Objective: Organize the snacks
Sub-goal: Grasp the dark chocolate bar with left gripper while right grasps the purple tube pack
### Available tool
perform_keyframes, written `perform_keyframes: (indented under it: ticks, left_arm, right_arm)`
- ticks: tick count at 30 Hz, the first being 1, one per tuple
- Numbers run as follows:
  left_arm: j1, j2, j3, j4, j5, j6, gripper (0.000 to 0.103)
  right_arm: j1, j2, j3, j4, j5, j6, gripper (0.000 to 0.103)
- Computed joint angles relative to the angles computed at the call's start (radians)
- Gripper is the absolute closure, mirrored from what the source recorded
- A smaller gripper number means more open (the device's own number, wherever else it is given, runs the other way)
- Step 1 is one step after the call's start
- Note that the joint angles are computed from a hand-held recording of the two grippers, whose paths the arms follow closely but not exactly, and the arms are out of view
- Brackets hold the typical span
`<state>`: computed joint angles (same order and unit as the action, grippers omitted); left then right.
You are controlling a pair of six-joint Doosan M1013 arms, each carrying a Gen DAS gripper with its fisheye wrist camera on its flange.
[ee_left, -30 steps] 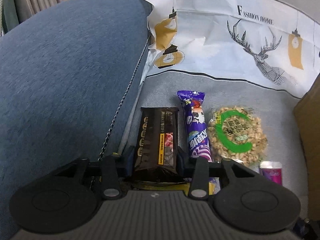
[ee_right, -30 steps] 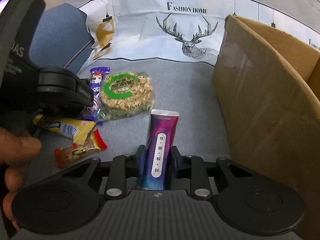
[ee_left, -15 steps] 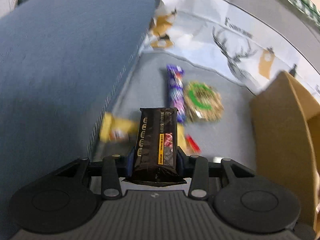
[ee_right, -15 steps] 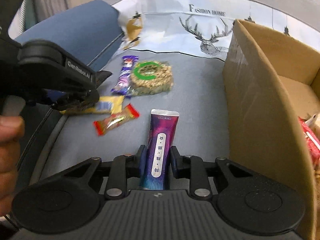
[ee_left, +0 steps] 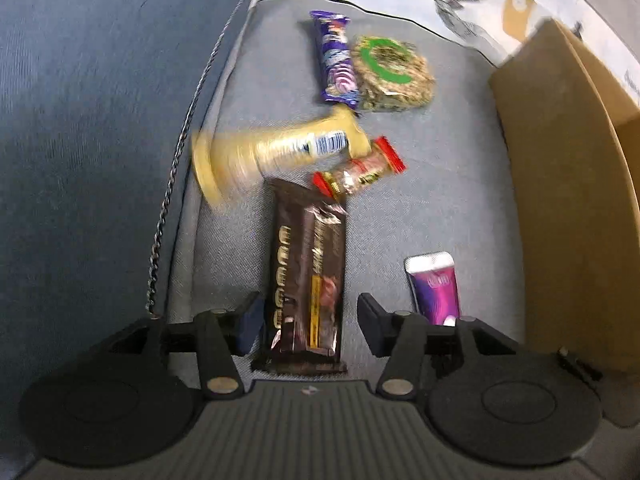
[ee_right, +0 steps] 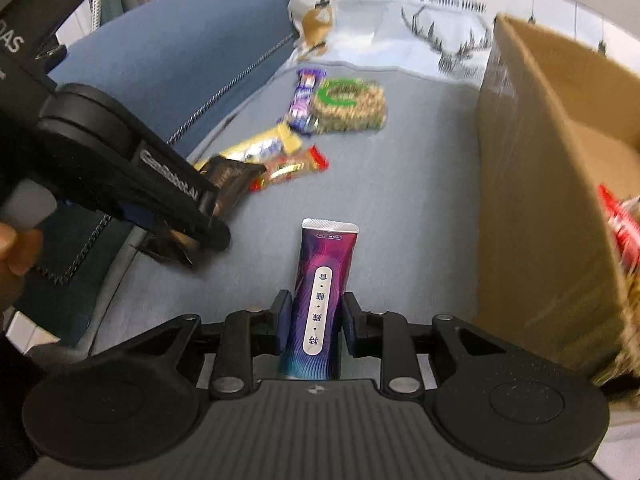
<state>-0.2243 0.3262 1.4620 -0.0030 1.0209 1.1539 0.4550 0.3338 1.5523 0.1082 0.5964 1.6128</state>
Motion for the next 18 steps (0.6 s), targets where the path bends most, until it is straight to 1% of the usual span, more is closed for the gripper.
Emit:
perform_keyframes:
  ticks: [1, 3, 5, 7, 9, 12, 18]
  left_arm:
    - [0.000, -0.001, 0.006, 0.014, -0.008, -0.038, 0.045]
    - [0.002, 0.000, 0.012, 0.030, -0.028, -0.077, 0.045]
    - [-0.008, -0.002, 0.015, 0.051, -0.045, -0.083, 0.044]
    - [-0.022, -0.002, 0.014, 0.105, -0.051, -0.102, 0.044]
    - [-0.021, 0.003, 0.012, 0.093, -0.055, -0.097, 0.044]
    - [-0.019, 0.009, 0.006, 0.099, -0.050, -0.099, 0.044]
    - [-0.025, 0.015, 0.003, 0.116, -0.053, -0.091, 0.044]
  right_arm:
    - [0.000, -0.001, 0.000, -0.004, 0.000, 0.002, 0.071]
    - [0.001, -0.006, 0.007, -0.005, -0.016, -0.007, 0.065]
    - [0.001, -0.009, 0.013, -0.006, -0.020, -0.018, 0.061]
    - [0.002, -0.006, 0.008, 0.000, 0.000, -0.042, 0.059]
    - [0.004, -0.007, 0.011, -0.006, 0.004, -0.064, 0.057]
    - [0.008, -0.002, 0.005, -0.056, 0.027, -0.047, 0.056]
    - [0.002, 0.009, -0.007, -0.043, 0.052, -0.047, 0.057]
